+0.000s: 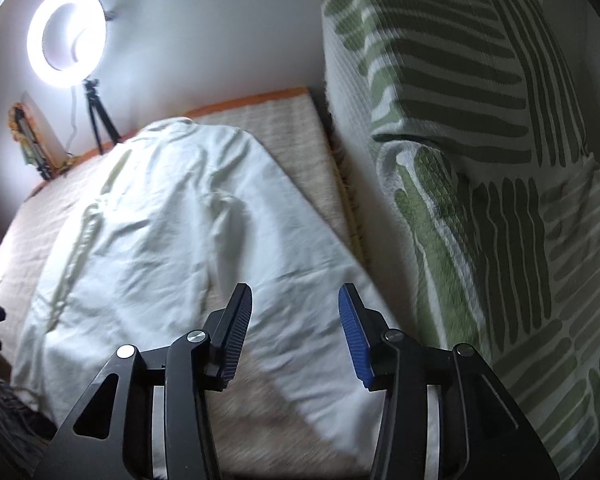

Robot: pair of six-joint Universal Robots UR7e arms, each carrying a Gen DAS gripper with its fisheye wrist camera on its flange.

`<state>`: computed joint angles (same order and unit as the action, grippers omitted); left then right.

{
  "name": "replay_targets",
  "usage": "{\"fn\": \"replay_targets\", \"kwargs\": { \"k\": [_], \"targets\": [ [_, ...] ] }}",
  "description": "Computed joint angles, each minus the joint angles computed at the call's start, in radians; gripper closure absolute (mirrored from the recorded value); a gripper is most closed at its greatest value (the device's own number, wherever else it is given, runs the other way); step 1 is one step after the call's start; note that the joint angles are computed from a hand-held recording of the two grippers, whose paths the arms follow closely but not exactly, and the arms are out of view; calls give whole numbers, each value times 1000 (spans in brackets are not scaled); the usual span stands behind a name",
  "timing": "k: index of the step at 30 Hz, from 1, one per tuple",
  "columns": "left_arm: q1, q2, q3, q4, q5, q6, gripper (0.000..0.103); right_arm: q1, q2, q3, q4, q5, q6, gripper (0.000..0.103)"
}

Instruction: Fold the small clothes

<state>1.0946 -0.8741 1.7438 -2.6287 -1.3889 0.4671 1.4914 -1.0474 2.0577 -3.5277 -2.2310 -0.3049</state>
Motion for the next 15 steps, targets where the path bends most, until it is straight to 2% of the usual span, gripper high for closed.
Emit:
{"fn": "replay_targets", "kwargs": {
  "k": [9,15],
  "targets": [
    [4,100,-91,39,8,-9,48,-65,55,-120,89,40,-47,59],
    [16,126,-122,72,1,-26,48,-74,89,-179,153,-13,-67,59]
  ]
}}
